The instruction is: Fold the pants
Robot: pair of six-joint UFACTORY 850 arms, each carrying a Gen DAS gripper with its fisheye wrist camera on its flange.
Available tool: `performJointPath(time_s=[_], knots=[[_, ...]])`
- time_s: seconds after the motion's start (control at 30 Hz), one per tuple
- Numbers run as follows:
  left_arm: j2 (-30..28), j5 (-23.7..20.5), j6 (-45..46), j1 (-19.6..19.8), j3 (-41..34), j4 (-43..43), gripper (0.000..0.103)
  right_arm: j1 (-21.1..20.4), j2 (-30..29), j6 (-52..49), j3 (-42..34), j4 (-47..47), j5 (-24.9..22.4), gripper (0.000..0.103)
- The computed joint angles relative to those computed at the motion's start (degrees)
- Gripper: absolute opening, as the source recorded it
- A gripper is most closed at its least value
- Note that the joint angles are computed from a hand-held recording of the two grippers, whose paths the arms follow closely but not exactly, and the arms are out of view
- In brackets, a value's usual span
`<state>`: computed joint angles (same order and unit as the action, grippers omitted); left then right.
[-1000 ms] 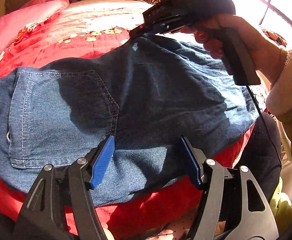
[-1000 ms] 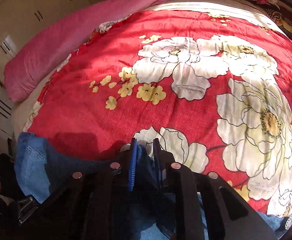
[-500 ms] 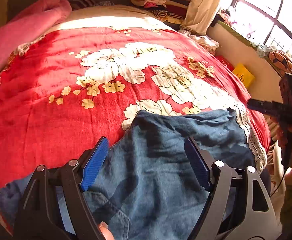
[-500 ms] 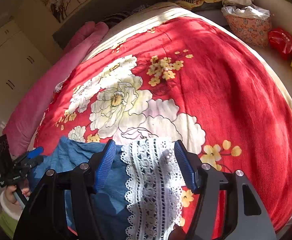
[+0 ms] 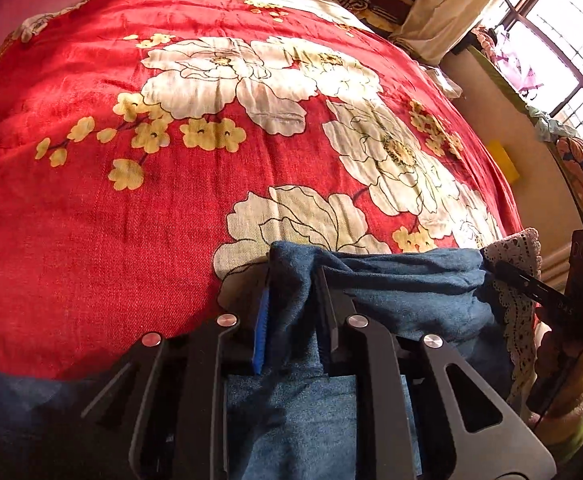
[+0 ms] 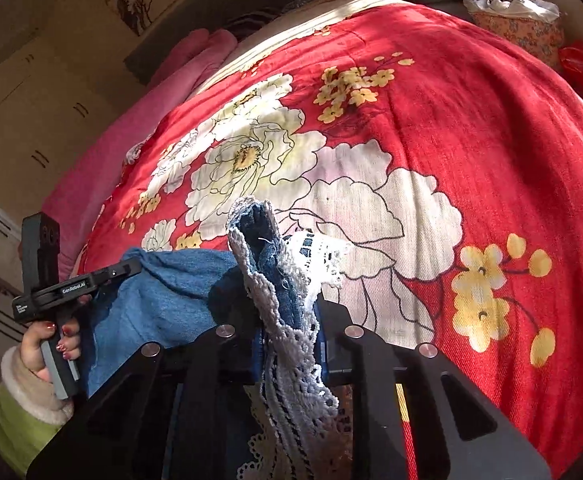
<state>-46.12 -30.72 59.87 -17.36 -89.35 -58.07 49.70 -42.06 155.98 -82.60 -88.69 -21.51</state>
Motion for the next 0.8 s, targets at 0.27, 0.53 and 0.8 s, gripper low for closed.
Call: performJointPath(time_s=[0.27, 0.53, 0.8], knots=[[-0.14, 2.42, 5.79, -1.36, -1.87, -5.39, 0.004, -0.59, 2.47, -4.98, 0.87, 2.72, -5.83, 0.016], [-3.53, 6.96, 7.38, -2.72, -3.64, -5.28, 0.005, -2.99, -1.47, -11.97, -0.76, 11.77, -2.07, 0.026], [2.69, 3.51, 21.27, 0.04, 3.13, -20.35, 0.038, 0.3, 4.29, -8.96, 4.58, 12.32, -8.75, 0.055]])
